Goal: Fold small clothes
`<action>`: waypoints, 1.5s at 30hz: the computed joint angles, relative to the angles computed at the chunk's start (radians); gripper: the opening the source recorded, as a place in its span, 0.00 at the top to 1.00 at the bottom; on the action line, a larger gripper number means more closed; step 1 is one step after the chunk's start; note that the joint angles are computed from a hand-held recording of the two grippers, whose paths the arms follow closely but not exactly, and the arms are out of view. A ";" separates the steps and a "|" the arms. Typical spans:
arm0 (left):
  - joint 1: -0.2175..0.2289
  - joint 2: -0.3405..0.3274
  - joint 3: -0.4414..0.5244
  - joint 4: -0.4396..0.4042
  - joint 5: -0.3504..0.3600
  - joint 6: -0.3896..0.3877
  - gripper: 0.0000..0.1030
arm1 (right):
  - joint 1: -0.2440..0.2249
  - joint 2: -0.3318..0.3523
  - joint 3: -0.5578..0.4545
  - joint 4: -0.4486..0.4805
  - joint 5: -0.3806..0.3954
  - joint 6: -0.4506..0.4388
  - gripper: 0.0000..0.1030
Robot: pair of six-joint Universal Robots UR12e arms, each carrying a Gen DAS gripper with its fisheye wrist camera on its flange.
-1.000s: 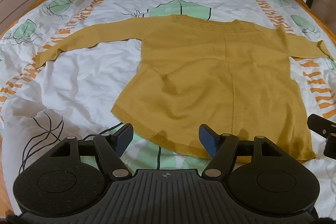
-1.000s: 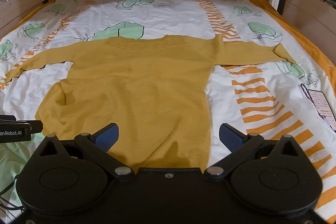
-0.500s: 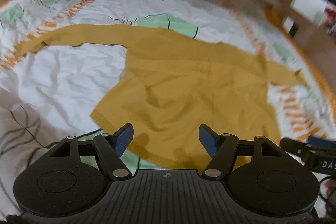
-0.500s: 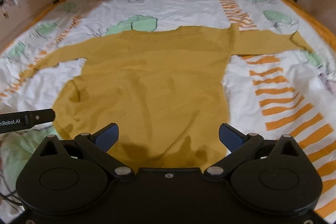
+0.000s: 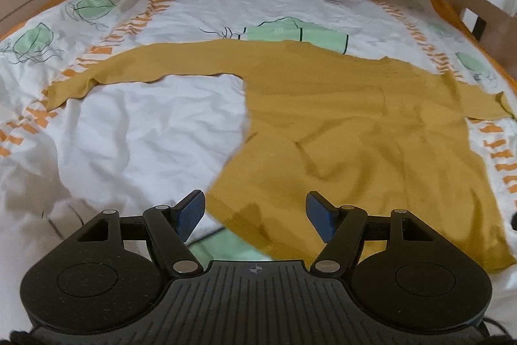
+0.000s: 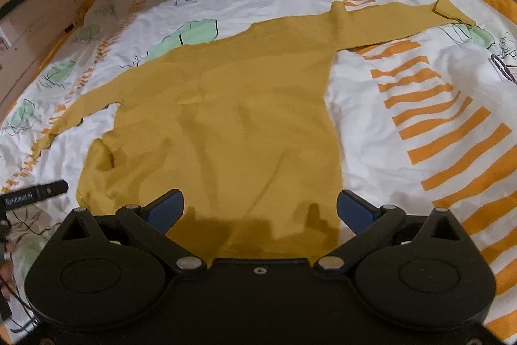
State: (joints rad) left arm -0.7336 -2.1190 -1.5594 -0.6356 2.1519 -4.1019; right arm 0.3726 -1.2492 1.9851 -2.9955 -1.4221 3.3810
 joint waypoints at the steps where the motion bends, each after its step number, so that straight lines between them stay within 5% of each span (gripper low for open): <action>1: 0.004 0.001 -0.004 0.001 -0.002 0.012 0.34 | -0.002 0.001 -0.001 0.009 -0.001 -0.004 0.02; 6: 0.025 -0.003 -0.013 -0.025 -0.018 0.066 0.34 | -0.019 0.004 -0.008 0.077 0.013 -0.016 0.15; 17: 0.078 0.001 -0.048 -0.010 -0.170 0.155 0.34 | -0.031 0.025 -0.029 0.166 -0.009 -0.037 0.27; 26: 0.103 -0.012 -0.052 0.034 -0.225 0.223 0.35 | -0.035 0.035 -0.033 0.167 0.020 -0.067 0.33; 30: 0.112 -0.017 -0.061 0.098 -0.270 0.260 0.50 | -0.033 0.039 -0.036 0.169 0.015 -0.081 0.49; 32: 0.116 -0.015 -0.068 0.122 -0.291 0.263 0.62 | -0.036 0.039 -0.033 0.160 0.020 -0.074 0.57; 34: 0.119 -0.010 -0.076 0.145 -0.310 0.245 0.85 | -0.044 0.039 -0.025 0.144 0.043 -0.053 0.82; 35: 0.119 -0.007 -0.082 0.161 -0.311 0.229 0.89 | -0.053 0.038 -0.018 0.128 0.072 -0.037 0.84; 45: 0.104 0.067 -0.165 0.326 -0.355 0.078 0.92 | -0.096 -0.017 0.021 0.041 0.157 0.000 0.89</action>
